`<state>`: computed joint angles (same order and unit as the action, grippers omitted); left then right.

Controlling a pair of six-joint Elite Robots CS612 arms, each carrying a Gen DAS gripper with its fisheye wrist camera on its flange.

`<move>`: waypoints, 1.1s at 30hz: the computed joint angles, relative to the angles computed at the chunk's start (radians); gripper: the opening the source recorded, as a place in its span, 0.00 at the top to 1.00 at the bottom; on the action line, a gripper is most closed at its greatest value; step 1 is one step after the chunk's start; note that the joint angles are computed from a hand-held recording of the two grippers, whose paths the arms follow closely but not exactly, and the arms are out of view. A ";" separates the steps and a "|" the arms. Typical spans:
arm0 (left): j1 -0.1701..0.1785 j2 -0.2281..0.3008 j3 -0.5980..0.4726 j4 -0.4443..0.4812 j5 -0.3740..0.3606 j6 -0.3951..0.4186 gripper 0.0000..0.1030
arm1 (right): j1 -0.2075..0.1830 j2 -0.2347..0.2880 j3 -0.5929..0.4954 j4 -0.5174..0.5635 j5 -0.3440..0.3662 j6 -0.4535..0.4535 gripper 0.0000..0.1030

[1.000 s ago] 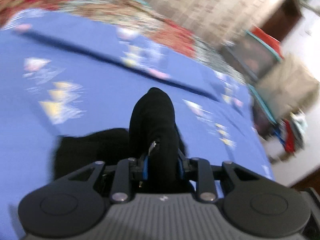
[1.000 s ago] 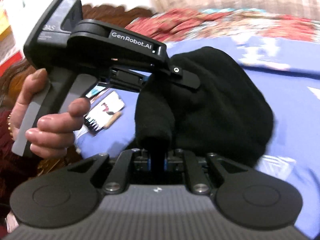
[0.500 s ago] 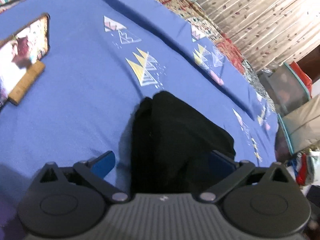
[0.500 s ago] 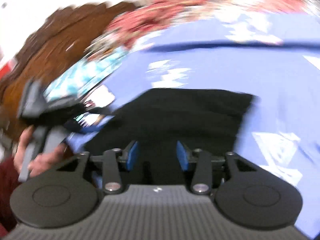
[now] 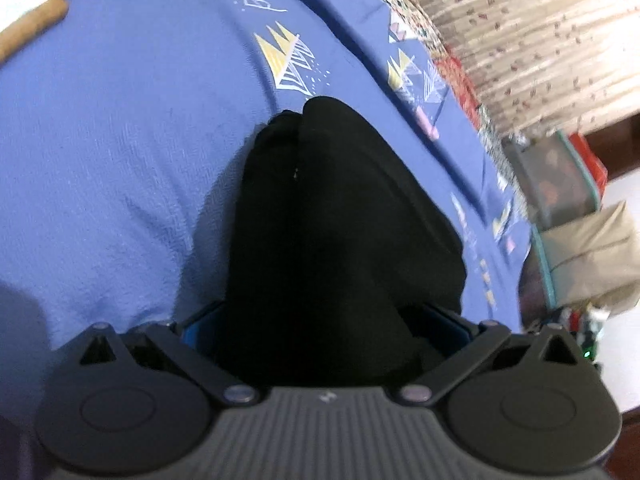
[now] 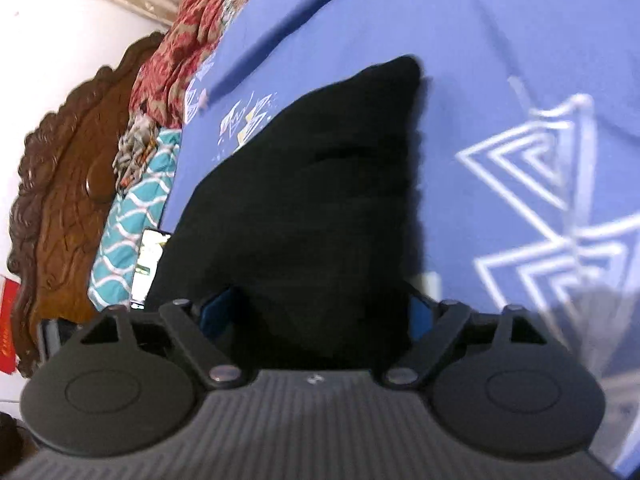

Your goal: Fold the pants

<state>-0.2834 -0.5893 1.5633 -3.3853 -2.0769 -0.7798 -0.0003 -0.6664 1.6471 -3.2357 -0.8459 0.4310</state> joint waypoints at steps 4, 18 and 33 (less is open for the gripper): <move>-0.026 -0.026 0.006 0.059 0.071 0.041 0.37 | 0.019 -0.012 -0.027 0.056 -0.057 -0.117 0.60; -0.108 0.024 -0.067 0.093 -0.083 0.187 0.25 | -0.089 -0.114 0.237 -0.231 -0.212 -0.155 0.73; -0.071 0.044 -0.130 0.150 -0.120 0.078 0.02 | -0.137 -0.047 0.179 -0.298 -0.059 0.087 0.10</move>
<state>-0.3542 -0.5452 1.4331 -3.2348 -2.1972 -0.7015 -0.1374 -0.7134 1.8259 -3.5337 -0.9044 0.5179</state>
